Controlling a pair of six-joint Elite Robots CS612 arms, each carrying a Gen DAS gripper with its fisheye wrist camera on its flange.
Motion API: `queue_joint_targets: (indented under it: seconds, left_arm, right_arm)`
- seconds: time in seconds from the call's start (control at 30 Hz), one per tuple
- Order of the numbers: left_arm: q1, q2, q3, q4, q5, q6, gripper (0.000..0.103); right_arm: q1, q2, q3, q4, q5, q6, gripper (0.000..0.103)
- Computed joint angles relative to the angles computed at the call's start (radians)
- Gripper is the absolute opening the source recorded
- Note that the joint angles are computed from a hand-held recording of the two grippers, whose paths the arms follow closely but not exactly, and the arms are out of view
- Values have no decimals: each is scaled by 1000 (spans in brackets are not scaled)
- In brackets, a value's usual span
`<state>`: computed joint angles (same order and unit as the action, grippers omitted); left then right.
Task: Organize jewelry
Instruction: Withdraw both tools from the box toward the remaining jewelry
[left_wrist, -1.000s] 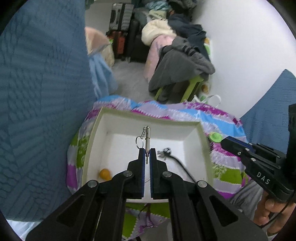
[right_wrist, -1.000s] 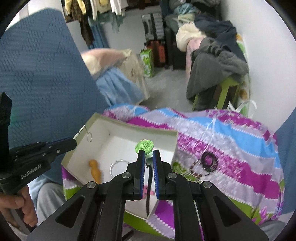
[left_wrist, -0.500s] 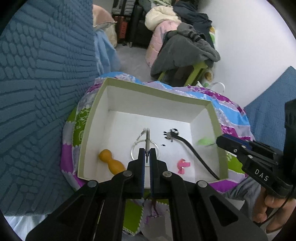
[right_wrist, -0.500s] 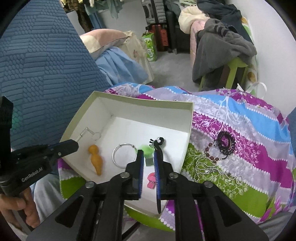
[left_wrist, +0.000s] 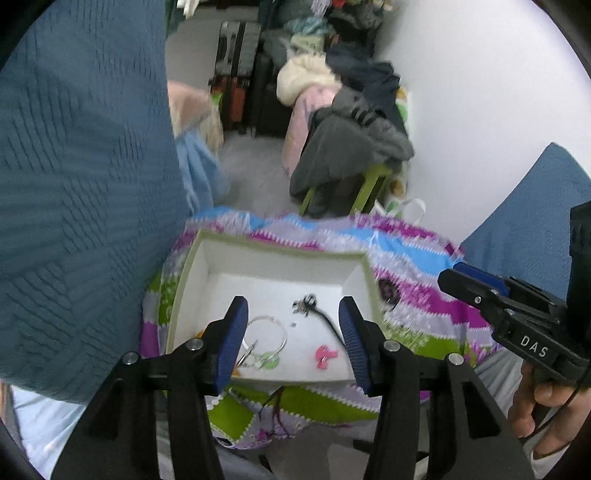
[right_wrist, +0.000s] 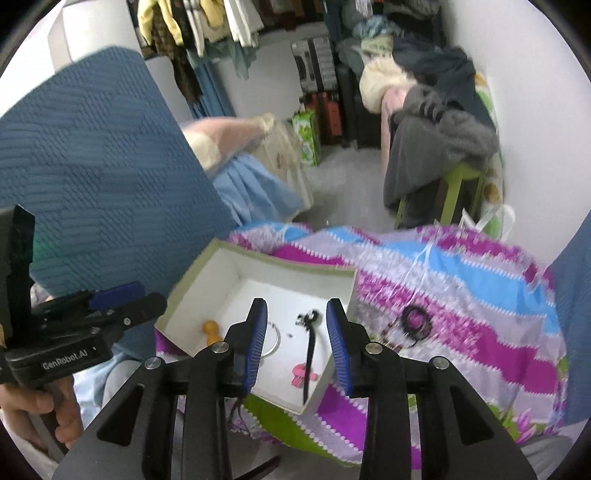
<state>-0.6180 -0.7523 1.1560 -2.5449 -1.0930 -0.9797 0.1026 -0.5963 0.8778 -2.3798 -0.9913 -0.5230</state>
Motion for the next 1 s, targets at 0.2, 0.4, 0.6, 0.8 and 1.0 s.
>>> queue_joint_targets:
  seconds: [0.2,0.4,0.6,0.8,1.0]
  left_arm:
    - [-28,-6,-30,-28,97,13,52]
    - [-49,14,-69,-67,143,17,52]
    - [-52,67,-126,-121,131,22,52]
    - [-54,121,-191,-70,156,-56,52]
    - [-47,187,-264,-81,99,-63,52]
  right_arm:
    - [-27,-32,28,-64,46,-20,31]
    - [-54,-38,35,-100,74,-29,31]
    - [-80,-25,48,-171,92,-25,31]
    - [-94,1,36,-160,80,-38,31]
    - [-105,60,-17,-143,87,-24,31]
